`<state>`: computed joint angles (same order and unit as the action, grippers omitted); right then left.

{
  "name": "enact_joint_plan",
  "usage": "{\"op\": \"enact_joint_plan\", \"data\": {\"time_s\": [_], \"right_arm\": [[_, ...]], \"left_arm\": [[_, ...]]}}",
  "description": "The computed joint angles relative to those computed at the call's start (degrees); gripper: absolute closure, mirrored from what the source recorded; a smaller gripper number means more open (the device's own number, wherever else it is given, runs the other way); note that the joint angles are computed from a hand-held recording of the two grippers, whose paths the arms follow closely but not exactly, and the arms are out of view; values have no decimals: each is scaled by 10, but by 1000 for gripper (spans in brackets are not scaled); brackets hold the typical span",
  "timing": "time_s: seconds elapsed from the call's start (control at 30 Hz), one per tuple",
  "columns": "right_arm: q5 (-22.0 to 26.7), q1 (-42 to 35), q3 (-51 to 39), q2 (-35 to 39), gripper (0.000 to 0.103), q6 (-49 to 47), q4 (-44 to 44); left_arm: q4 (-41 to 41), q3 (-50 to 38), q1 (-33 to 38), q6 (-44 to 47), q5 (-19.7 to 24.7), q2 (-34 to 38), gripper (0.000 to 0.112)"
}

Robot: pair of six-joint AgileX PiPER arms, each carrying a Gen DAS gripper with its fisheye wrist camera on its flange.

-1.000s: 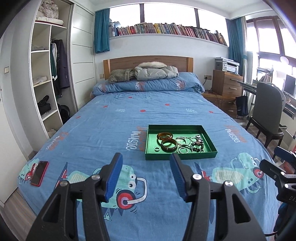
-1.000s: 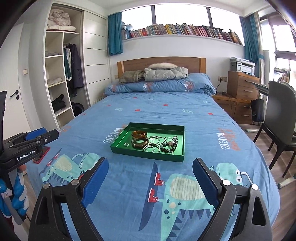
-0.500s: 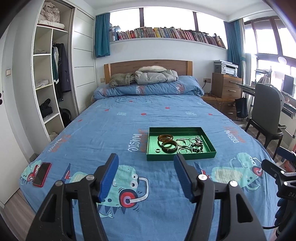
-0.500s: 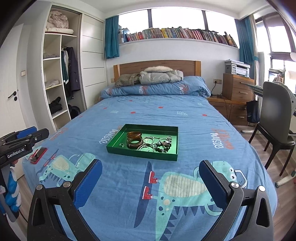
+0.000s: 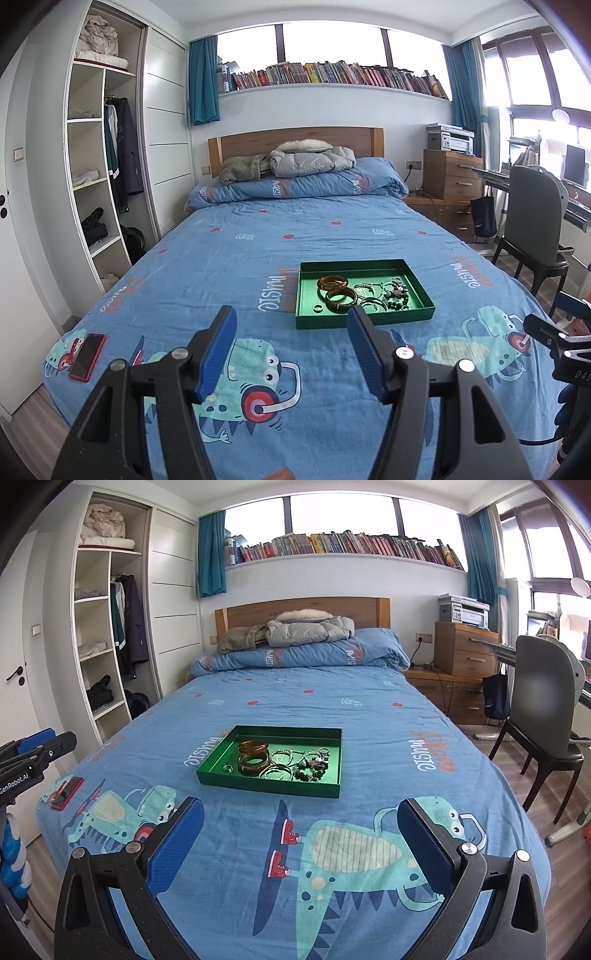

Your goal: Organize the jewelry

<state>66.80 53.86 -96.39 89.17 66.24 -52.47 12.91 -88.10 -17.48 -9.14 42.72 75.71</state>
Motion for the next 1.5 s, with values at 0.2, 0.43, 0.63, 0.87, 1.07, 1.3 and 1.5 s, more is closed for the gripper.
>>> {"op": "enact_joint_plan", "data": {"time_s": [0.2, 0.43, 0.63, 0.87, 1.07, 1.3, 1.5], "right_arm": [[-6, -7, 9, -4, 0, 3, 4], [-9, -10, 15, -6, 0, 4, 6], [-11, -16, 26, -11, 0, 10, 7], [-10, -23, 32, -14, 0, 11, 9], [-12, -31, 38, -15, 0, 11, 14], [-19, -42, 45, -16, 0, 8, 22], [-24, -50, 52, -17, 0, 8, 27]], "left_arm": [[11, 3, -4, -10, -1, 0, 52], [21, 8, -6, -17, -7, 2, 52], [1, 7, 5, -4, -7, 9, 52], [3, 9, 5, -2, -9, 14, 52], [-2, 8, 9, 0, -8, 22, 51], [1, 8, 8, -2, -11, 29, 51], [3, 11, 10, -2, -15, 32, 51]]}}
